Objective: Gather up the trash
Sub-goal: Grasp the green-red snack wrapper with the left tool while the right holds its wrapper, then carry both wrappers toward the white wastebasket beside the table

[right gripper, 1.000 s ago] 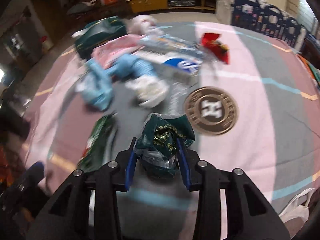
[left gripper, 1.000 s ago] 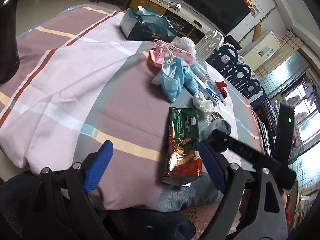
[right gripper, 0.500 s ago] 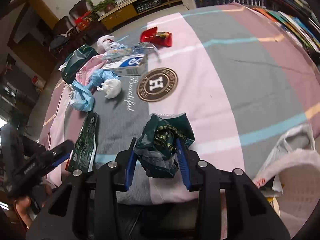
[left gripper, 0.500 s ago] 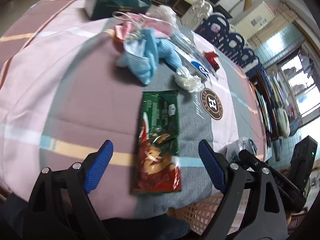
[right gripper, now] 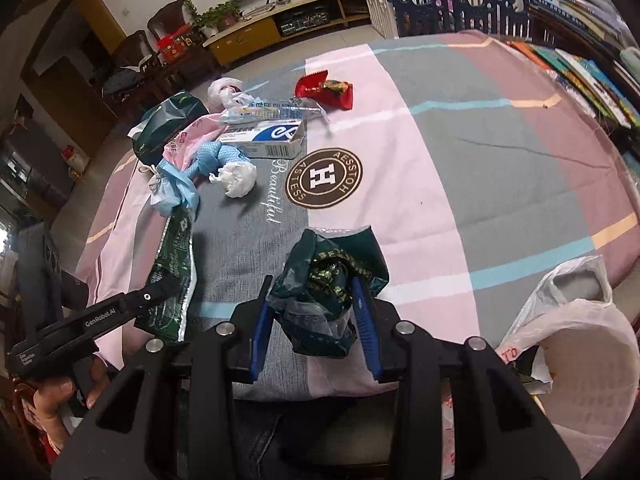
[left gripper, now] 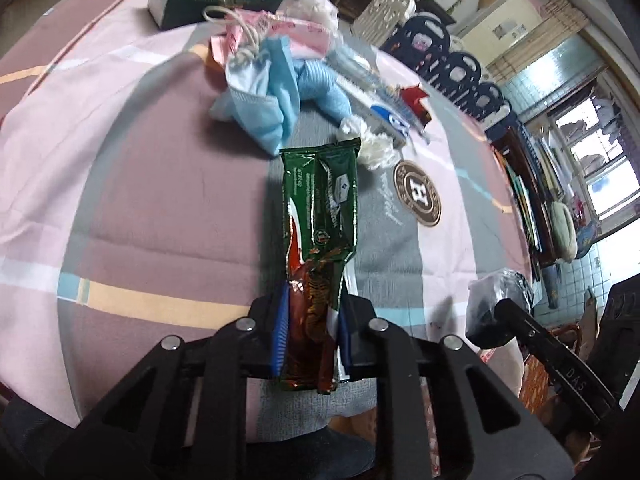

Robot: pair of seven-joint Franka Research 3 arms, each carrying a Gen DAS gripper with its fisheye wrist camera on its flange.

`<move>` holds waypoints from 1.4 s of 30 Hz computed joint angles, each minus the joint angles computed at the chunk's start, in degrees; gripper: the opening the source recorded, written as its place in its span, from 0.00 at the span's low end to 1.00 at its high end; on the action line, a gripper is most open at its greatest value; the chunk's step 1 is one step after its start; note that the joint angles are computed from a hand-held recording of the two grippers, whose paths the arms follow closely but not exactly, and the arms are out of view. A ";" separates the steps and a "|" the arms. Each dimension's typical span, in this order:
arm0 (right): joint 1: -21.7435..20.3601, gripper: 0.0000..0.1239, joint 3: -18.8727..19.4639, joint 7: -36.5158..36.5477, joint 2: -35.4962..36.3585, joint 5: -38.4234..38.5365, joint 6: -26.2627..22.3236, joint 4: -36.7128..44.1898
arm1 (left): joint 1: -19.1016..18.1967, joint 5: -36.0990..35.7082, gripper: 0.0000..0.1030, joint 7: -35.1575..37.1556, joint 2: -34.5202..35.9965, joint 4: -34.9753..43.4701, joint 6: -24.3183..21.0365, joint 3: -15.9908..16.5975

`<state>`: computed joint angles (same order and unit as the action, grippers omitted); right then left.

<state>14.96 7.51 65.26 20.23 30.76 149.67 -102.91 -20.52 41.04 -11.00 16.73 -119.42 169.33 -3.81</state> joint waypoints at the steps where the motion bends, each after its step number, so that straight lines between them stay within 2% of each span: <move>1: 0.18 0.31 -0.14 0.02 -0.47 -0.37 0.55 -0.43 | -1.91 2.71 0.21 -3.20 -0.71 -0.09 -1.11 1.81; 2: 0.31 0.31 -0.23 -0.19 -1.22 -0.68 1.32 -1.11 | -3.15 5.50 0.21 -6.12 -1.47 -0.12 -2.54 2.81; 4: 0.42 0.31 -0.39 -0.81 -2.86 -1.13 2.97 -2.67 | -5.34 11.38 0.21 -11.02 -3.19 0.73 -8.78 3.16; 8: 0.74 0.31 -1.21 -1.50 -5.88 -3.06 6.54 -5.76 | -6.58 13.65 0.21 -8.71 -4.00 4.70 -22.03 -1.07; 13: 0.19 0.31 -1.29 -2.28 -7.89 -2.66 7.84 -7.62 | -6.19 13.87 0.21 -5.42 -4.20 7.91 -31.06 -6.11; 18: 0.27 0.31 -0.92 -2.94 -8.83 -1.44 7.26 -8.25 | -6.28 14.19 0.21 -4.83 -4.95 8.82 -36.84 -8.23; 28: 2.51 0.31 -1.36 -0.57 -8.77 -5.77 7.48 -9.27 | -4.00 13.78 0.21 -10.32 -9.71 2.92 -38.60 -9.73; 42: 3.65 0.31 -0.62 -0.77 -9.78 -6.78 7.49 -10.15 | -3.50 14.93 0.21 -11.13 -10.23 3.24 -40.09 -11.12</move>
<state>18.60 6.88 64.50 10.45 23.98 157.16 -113.06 -24.02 55.97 -22.13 6.51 -116.18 129.24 -14.93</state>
